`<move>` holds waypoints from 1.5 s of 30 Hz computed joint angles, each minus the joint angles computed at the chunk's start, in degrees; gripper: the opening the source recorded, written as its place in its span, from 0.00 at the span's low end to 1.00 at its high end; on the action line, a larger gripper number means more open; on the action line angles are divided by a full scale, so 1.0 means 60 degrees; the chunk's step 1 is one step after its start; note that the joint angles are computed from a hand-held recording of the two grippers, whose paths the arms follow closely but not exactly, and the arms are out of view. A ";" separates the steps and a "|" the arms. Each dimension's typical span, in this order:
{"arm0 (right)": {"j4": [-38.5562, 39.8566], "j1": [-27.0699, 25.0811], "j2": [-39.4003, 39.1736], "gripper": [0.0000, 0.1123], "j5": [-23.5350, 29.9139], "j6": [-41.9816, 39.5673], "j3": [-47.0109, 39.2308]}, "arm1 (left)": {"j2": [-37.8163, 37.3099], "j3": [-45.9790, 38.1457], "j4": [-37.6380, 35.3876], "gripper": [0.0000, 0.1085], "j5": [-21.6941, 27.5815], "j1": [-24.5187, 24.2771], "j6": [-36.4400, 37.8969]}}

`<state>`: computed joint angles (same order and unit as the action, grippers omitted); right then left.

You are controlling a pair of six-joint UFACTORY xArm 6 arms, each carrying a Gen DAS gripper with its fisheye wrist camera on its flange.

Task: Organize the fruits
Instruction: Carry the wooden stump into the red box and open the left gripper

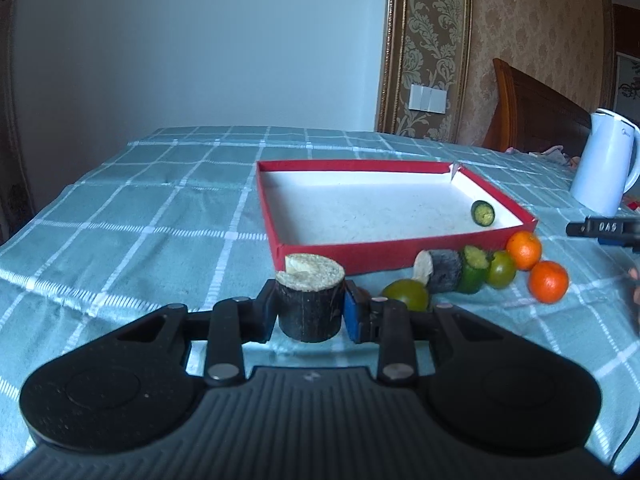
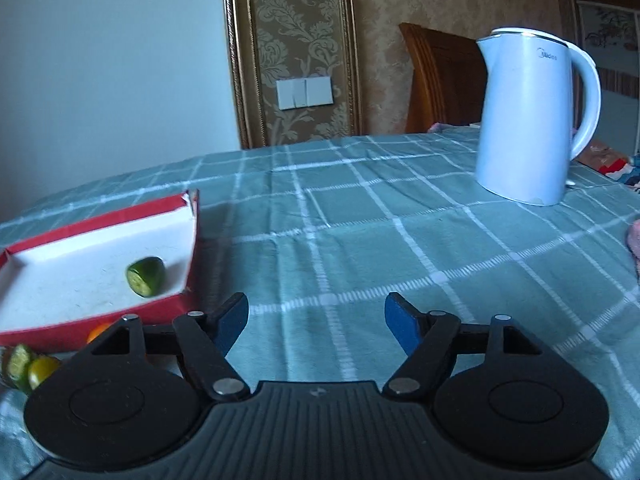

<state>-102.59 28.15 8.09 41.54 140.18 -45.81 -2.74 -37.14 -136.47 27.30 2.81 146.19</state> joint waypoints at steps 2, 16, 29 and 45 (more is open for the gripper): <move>0.0388 -0.0062 0.0104 0.68 -0.0110 -0.0334 -0.0053 | -0.0025 -0.0141 0.0156 0.28 -0.0075 -0.0123 -0.0120; 0.1135 -0.0297 0.0342 0.76 -0.0624 -0.1079 -0.0226 | 0.2086 -0.3336 -0.0109 0.28 -0.1599 -0.1287 -0.0202; 0.1387 -0.0298 0.0448 0.81 -0.0705 -0.1524 -0.0362 | 0.4930 -0.6956 0.2663 0.28 -0.3505 -0.1865 -0.3829; 0.1399 -0.0298 0.0479 0.82 -0.0708 -0.1537 -0.0392 | 0.6133 -0.7899 0.5917 0.29 -0.4292 -0.2177 -0.7421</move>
